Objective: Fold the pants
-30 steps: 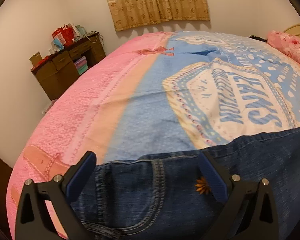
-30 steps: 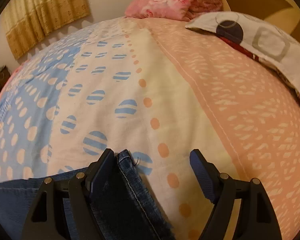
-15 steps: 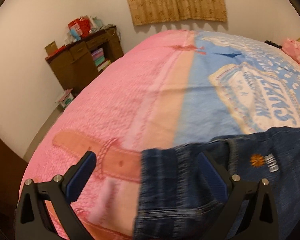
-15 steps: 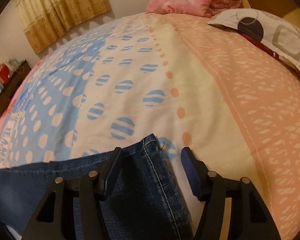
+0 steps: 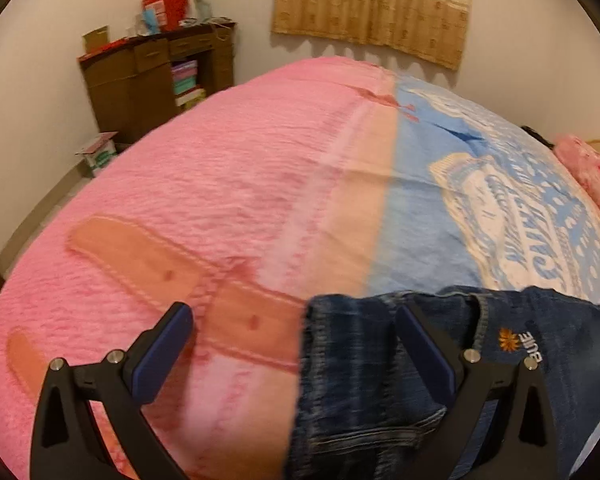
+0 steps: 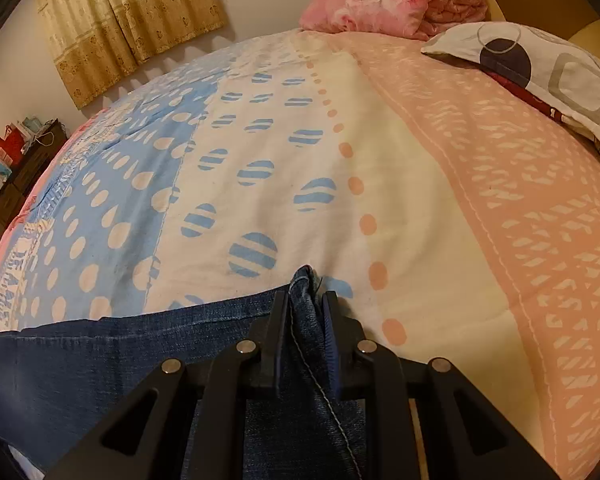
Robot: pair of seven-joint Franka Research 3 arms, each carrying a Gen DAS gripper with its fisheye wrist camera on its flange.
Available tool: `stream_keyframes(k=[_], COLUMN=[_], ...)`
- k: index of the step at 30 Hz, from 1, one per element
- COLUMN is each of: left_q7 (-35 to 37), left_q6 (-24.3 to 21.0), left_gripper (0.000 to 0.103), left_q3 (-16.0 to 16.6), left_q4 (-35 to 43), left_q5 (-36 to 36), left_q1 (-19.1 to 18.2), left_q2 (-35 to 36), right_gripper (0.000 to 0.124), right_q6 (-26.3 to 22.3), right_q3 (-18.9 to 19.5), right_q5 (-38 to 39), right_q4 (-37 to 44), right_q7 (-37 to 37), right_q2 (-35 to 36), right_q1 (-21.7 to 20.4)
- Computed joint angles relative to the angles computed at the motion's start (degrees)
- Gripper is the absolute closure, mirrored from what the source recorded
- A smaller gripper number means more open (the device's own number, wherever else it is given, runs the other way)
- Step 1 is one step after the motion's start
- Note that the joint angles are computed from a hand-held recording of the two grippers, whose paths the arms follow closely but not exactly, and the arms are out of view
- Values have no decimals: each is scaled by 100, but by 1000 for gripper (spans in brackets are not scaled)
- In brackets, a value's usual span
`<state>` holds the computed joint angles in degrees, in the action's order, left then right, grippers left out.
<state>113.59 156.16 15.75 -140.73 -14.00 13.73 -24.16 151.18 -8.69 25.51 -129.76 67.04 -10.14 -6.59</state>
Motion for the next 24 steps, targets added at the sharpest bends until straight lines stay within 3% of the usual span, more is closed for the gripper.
stream_keyframes(k=[7,10,12,15,18,20,22,24], left_q7=[-98,190,408,226,317,570,517,620], left_q6=[-284,-373,-424,-200,-278,-391,-340,-533], left_gripper=[4,22,40,49,63,91,92,92], left_q3=[-293,-215,-191,-457,-249,-79,-140,59], left_q4=[307,399,381,210,230,181,124,195], left_q5=[241,21,-147,184,-138,-370,-244,-444], left_q1=[49,-75,-146,36,-129,-270,-161,-259], left_q2=[451,488,467,376,270,87,-61,-168], right_gripper=[107,107,106,107,109,114,115,115], right_q6=[20,15,34,49,106,184,258,327], right_q3=[21,29,71,146,264,296,273,180], right_q5=[-70,-116,-275,-591,-1101,-1294,-1330,-1129], right_q4=[2,11,21,50,44,-21,-110,-220], right_q7=[48,83,195,523,1061,1224,1254,1155], right_q2=[12,25,39,68,61,-20,-128,-299], right_q1=[-10,-16,-39,-87,-152,-137,-115,-65])
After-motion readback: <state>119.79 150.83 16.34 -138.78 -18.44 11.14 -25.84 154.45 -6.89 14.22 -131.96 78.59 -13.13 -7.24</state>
